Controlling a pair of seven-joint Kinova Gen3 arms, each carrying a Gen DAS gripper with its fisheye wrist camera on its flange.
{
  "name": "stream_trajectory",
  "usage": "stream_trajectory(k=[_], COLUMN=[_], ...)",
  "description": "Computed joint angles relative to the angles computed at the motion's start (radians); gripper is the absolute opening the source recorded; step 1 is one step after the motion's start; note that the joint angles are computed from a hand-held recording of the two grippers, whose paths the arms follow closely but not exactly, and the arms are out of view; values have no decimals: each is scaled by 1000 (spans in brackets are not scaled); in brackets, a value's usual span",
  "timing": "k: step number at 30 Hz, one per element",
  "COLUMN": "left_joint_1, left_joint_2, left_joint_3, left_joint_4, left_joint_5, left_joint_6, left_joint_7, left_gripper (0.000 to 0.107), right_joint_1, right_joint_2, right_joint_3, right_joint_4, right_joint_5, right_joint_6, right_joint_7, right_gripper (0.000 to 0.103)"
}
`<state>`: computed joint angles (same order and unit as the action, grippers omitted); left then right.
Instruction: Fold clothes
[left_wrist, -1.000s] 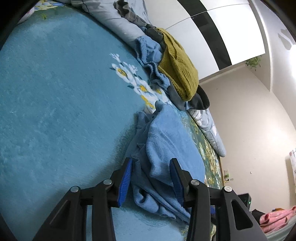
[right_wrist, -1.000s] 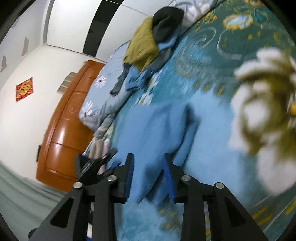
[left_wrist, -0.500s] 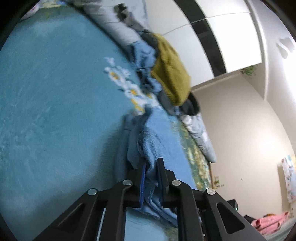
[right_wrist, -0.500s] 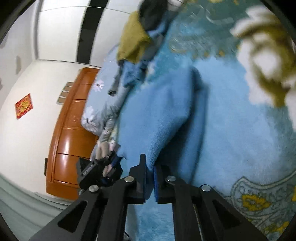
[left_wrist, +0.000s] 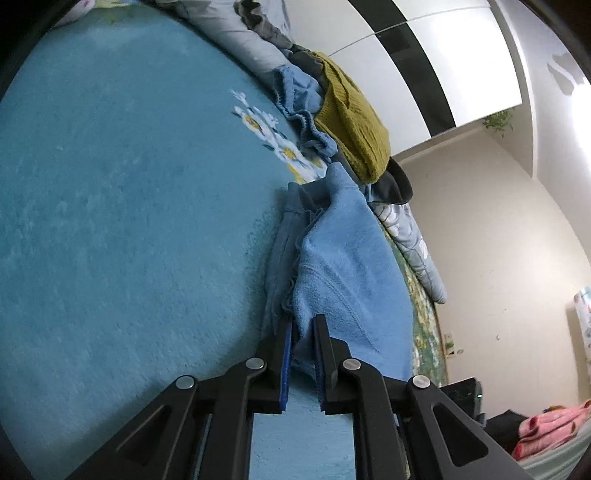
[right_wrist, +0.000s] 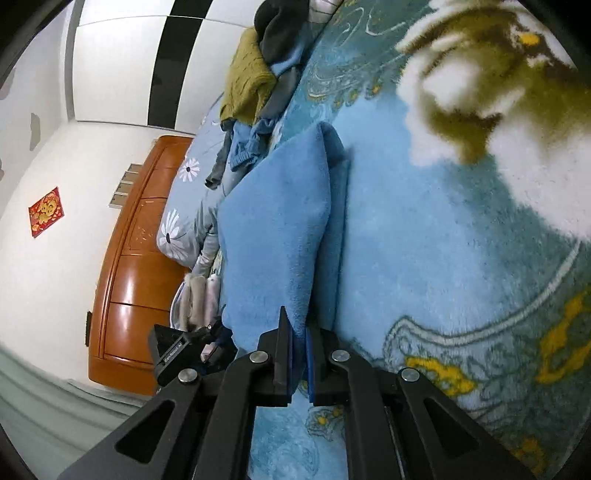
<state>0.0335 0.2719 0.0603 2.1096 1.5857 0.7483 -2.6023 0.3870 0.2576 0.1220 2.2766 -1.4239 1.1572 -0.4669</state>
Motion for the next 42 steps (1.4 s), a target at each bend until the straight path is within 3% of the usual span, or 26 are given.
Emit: stream_trajectory(k=[5,7,8,9,10,14,17,20,26,30,32,34,42], left_joint_1=[-21,-27,-29,-32,-33,-51,-50,-66,-87,-88,-82,-81,-22], left_joint_2=[-13,-26,-29,-28,-24,45,99,136,174,178,171,158,-16], left_joint_3=[-11,-18,-19,-19,-16,13,43,80,123,126,121,112,29], left_joint_4=[15,5,-9,-24,-43,-142,-225,-261,-267,-245,-220,-179,29], left_joint_5=[13,-10,-33,-59,-88,-182,-272,-281,-221,-165,-124,-61,80], left_joint_6=[40,33,27,21,16,56,70,74,77,91,83,87,121], left_joint_7=[-49,-37,-15,13,47,137,227,235,176,143,126,92,-31], left_gripper=[16,19,30,49,56,62,62,62,60,46,36,27,22], right_joint_1=[-12,-9,-9,-10,-12,-13,-26,-53,-64,-53,-48,-45,-8], right_joint_2=[-45,-87,-104,-121,-135,-136,-106,-90,-57,-24,-8,4,-28], right_joint_3=[4,15,20,25,29,36,23,1,-25,-30,-31,-32,-20], right_joint_4=[-8,0,0,-2,-4,-15,-37,-63,-85,-86,-92,-105,-136], right_joint_5=[31,52,65,78,87,62,40,42,7,-45,-58,-50,24], right_joint_6=[-34,-62,-76,-94,-114,-146,-157,-199,-200,-162,-138,-119,-17], right_joint_7=[-2,-5,-12,-25,-36,-61,-98,-141,-128,-80,-67,-80,-76], right_gripper=[7,17,22,31,35,43,44,44,44,41,34,20,12])
